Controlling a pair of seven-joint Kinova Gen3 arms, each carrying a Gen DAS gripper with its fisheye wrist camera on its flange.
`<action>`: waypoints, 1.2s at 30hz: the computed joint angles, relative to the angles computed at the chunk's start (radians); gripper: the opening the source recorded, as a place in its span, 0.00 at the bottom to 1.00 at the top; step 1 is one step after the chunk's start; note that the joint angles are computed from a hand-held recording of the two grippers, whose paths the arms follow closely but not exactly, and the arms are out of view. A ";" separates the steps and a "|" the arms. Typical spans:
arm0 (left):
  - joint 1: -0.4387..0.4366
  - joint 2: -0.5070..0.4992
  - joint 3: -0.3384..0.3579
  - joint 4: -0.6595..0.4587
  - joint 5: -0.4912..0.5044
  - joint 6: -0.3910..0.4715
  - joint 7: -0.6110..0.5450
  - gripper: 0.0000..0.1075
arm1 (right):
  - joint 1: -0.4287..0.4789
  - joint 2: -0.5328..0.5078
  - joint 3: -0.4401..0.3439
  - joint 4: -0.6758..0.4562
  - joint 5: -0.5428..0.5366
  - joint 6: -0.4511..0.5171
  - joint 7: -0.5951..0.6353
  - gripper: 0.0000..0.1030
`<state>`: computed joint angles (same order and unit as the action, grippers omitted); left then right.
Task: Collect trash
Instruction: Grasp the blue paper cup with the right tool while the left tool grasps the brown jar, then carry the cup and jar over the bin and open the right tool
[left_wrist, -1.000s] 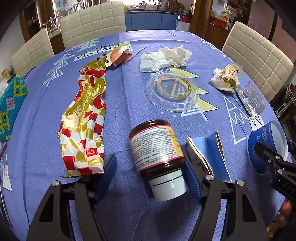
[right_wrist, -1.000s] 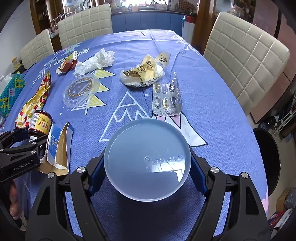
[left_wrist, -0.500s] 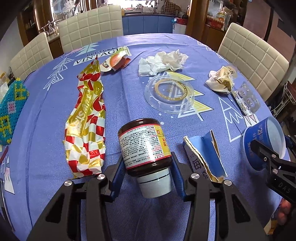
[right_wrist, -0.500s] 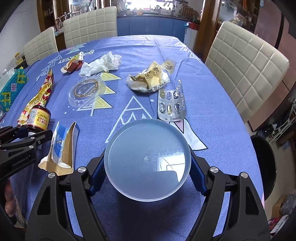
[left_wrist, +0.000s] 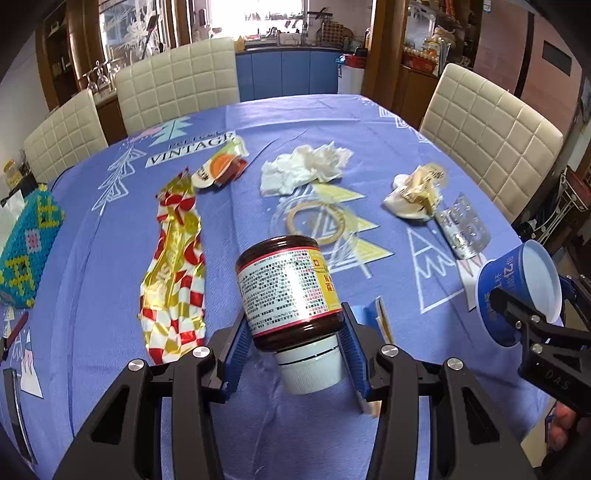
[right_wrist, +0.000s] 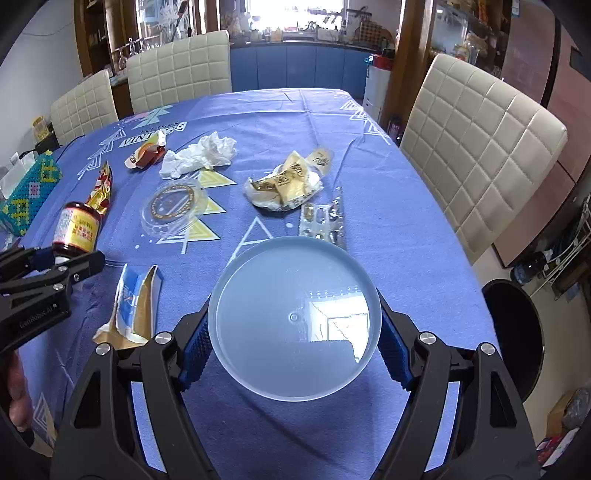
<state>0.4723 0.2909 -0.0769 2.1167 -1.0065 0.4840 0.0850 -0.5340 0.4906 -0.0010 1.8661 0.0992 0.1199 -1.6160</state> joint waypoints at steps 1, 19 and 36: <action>0.004 0.000 0.002 -0.007 -0.001 0.005 -0.001 0.42 | 0.012 -0.002 -0.007 0.000 0.000 0.000 0.005 0.74; 0.094 0.148 0.022 -0.295 0.126 0.086 -0.233 0.42 | 0.348 0.002 -0.206 -0.033 -0.084 0.020 0.182 0.74; 0.133 0.325 -0.002 -0.614 0.381 0.101 -0.633 0.42 | 0.491 0.038 -0.181 -0.088 -0.154 0.033 0.232 0.74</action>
<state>0.6053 0.6163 -0.0787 1.5028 -0.6253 0.5847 -0.5483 -0.0426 0.5289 -0.1820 1.7777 -0.0544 0.1524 -1.3837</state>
